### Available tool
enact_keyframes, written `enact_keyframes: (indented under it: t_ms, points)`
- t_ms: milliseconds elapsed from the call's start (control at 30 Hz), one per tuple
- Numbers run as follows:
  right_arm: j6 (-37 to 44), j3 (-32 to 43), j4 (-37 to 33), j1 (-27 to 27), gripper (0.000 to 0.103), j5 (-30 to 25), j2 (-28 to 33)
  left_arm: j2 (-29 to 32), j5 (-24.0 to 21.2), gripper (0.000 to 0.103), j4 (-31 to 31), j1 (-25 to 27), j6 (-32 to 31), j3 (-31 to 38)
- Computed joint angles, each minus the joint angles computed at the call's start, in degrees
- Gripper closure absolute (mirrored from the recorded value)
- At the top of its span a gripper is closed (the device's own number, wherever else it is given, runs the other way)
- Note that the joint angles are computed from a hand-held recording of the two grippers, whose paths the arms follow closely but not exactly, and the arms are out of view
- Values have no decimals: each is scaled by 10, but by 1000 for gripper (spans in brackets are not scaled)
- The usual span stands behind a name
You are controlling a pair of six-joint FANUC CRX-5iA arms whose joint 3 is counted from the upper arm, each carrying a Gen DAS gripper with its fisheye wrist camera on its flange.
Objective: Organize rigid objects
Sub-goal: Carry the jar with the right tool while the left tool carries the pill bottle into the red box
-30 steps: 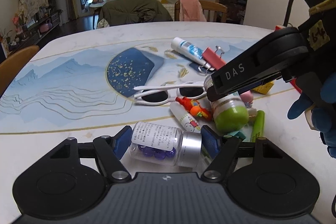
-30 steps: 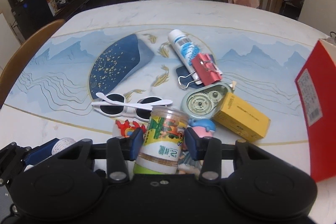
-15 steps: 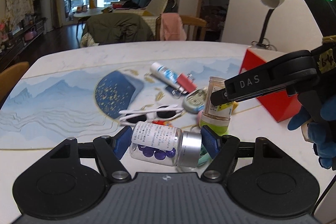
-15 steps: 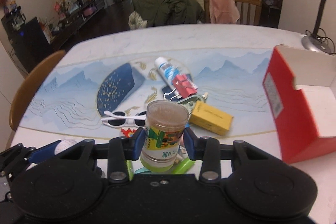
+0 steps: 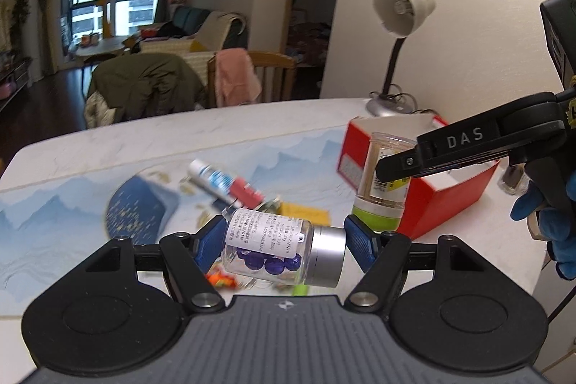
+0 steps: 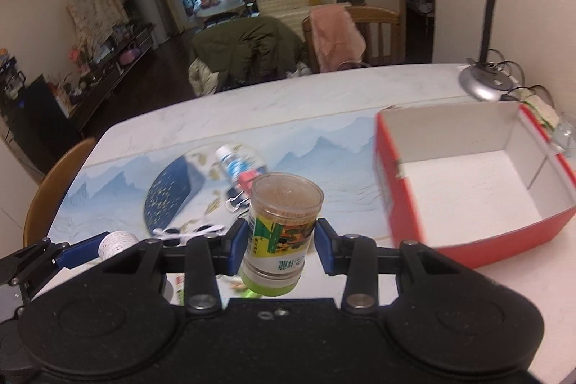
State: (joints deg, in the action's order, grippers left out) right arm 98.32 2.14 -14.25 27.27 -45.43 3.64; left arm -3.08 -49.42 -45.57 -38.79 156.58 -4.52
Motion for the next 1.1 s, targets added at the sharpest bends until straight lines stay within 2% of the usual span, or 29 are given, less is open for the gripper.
enact_keyframes:
  t_ms: [200, 467, 700, 1000, 1100]
  points:
    - [37, 50, -17, -54, 64, -9, 32, 55, 26, 32, 26, 18, -58, 62]
    - [99, 147, -47, -129, 64, -50, 108, 170, 18, 31, 67, 28, -114, 193]
    - [134, 245, -50, -177, 64, -113, 191, 279, -1, 31, 112, 32, -178, 322]
    - [162, 391, -24, -203, 64, -226, 310, 407, -17, 31, 201, 50, -303, 474]
    - [167, 423, -18, -208, 64, -249, 338, 453, -47, 31, 229, 55, -350, 538]
